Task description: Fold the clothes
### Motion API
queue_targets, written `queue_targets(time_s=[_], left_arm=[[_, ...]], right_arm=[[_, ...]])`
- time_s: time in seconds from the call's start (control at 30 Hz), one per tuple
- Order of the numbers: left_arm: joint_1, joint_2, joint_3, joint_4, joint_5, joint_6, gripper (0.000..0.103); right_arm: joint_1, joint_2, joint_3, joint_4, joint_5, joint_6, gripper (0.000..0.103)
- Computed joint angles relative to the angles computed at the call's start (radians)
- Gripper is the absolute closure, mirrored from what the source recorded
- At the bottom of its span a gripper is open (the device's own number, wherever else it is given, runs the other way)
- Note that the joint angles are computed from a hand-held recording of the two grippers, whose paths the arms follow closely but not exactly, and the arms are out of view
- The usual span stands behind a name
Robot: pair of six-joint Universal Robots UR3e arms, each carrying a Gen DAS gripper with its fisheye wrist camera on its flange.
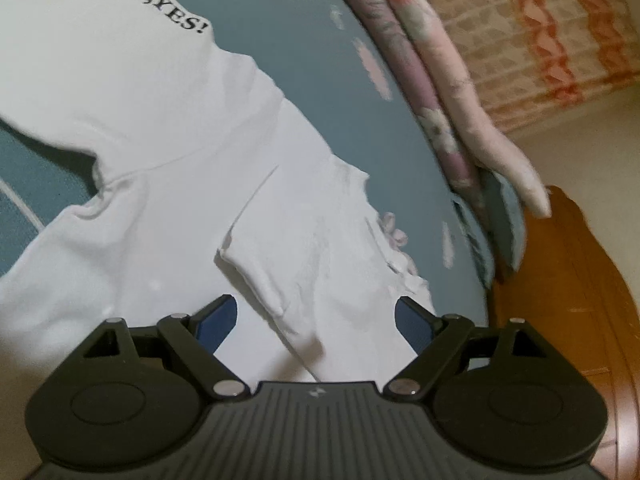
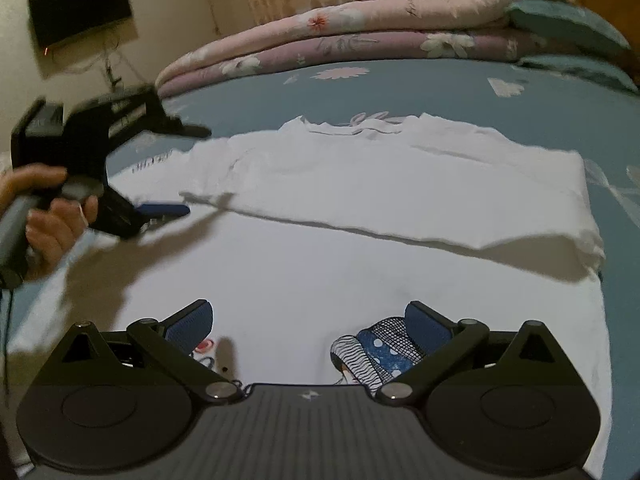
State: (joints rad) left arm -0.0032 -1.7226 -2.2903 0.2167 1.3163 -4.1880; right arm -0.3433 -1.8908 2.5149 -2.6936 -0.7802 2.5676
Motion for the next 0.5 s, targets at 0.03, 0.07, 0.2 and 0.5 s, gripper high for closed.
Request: queue_targets(time_s=[0.03, 0.07, 0.2, 0.5], left_arm=[[-0.015, -0.016, 0.047, -0.042, 0.028, -0.010, 0.013], [-0.030, -0.034, 0.091, -0.077, 0.061, -0.024, 0.012], [-0.086, -0.079, 0.174, -0.114, 0.175, -0.068, 0.012], [-0.120, -0.212, 0.295, -0.055, 0.255, 0.038, 0.007]], right_arm=[[-0.012, 0.000, -0.004, 0.020, 0.015, -0.003, 0.000], [-0.024, 0.000, -0.009, 0.042, 0.030, -0.007, 0.000], [-0.040, -0.014, -0.020, 0.096, 0.046, -0.023, 0.000], [-0.117, -0.068, -0.064, 0.342, 0.119, -0.084, 0.000]])
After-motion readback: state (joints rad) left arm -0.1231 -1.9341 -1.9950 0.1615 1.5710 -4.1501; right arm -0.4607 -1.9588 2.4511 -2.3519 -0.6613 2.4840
